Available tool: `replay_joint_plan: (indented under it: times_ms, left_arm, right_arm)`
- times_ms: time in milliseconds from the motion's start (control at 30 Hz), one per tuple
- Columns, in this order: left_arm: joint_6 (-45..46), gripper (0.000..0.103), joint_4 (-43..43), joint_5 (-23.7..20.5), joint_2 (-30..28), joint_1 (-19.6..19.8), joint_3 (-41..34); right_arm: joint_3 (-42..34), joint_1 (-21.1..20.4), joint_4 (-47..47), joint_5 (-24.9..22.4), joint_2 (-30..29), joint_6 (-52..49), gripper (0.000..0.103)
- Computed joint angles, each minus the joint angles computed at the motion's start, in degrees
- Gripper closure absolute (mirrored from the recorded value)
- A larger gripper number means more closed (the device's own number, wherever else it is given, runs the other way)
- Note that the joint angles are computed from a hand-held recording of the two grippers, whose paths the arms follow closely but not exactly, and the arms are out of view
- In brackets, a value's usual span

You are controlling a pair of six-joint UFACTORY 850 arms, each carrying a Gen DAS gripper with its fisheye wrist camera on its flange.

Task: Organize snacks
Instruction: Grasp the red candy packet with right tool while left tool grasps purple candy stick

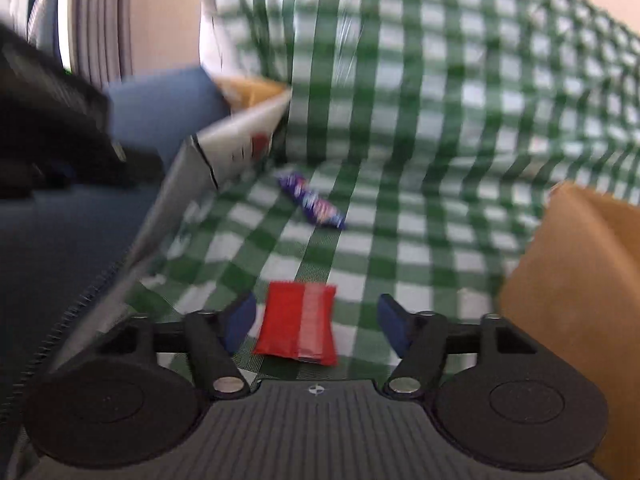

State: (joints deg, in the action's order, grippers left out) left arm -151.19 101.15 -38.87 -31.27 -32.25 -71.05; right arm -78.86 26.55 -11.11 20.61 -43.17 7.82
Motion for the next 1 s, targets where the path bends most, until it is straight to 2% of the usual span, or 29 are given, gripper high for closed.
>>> replay_joint_plan:
  times_ms: [100, 167, 200, 233, 267, 300, 367, 467, 600, 700, 767, 833, 867, 1000]
  left_arm:
    - [0.1, 0.094, 0.6, 0.9, -0.8, 1.0, -0.8]
    - [0.0, 0.094, 2.0, 1.9, -1.5, 1.8, -1.6]
    - [0.3, 0.094, 2.5, 2.2, -2.0, 2.2, -2.1]
    - [0.9, 0.094, 2.8, 2.0, -2.8, 2.5, -2.9]
    - [0.7, 0.094, 3.6, 2.2, -3.5, 2.8, -3.6]
    - [-0.7, 0.094, 5.1, 3.2, -4.3, 3.4, -4.3]
    - [-2.3, 0.094, 7.0, 5.5, -6.2, 4.5, -6.5]
    - [-0.9, 0.090, 6.9, 9.1, -10.0, 5.8, -11.6]
    - [7.1, 0.068, -0.3, 11.9, -16.4, 6.7, -20.2]
    - [14.8, 0.065, -8.9, 12.2, -21.2, 7.3, -27.0]
    - [19.0, 0.059, -13.4, 11.8, -24.1, 7.7, -31.2]
    - [21.0, 0.040, -15.5, 10.7, -26.2, 8.0, -34.5]
    - [22.9, 0.037, -17.4, 9.9, -27.5, 8.1, -36.5]
    - [29.6, 0.037, -24.6, 8.9, -31.4, 8.8, -42.5]
  right_arm:
    - [-6.1, 0.7, -2.4, -5.8, -4.6, 3.4, 0.025]
    - [-7.4, 0.8, -4.0, -6.1, -6.2, 4.8, 0.024]
    - [-7.2, 0.6, -4.2, -4.5, -6.5, 5.3, 0.025]
    - [-7.2, 0.5, -5.8, -4.3, -6.5, 7.4, 0.028]
    - [-7.0, 0.4, -7.1, -3.9, -6.3, 9.0, 0.045]
    - [-6.2, 0.3, -6.5, -3.1, -5.8, 8.2, 0.053]
    - [-5.0, 0.4, -3.4, -2.1, -5.1, 5.3, 0.055]
    - [-3.9, 0.0, 1.3, -3.1, -4.2, 3.3, 0.057]
    - [-1.2, -0.7, 10.9, -5.2, -2.1, -2.4, 0.057]
    - [0.4, -1.0, 13.9, -5.9, -0.8, -5.3, 0.057]
    - [1.4, -1.5, 11.3, -6.4, -0.1, -2.9, 0.057]
    - [3.2, -2.0, 11.5, -6.0, 0.9, -3.9, 0.057]
    - [3.5, -2.1, 12.0, -6.0, 1.0, -4.9, 0.057]
    - [3.1, -2.4, 11.6, -5.9, 0.6, -5.8, 0.057]
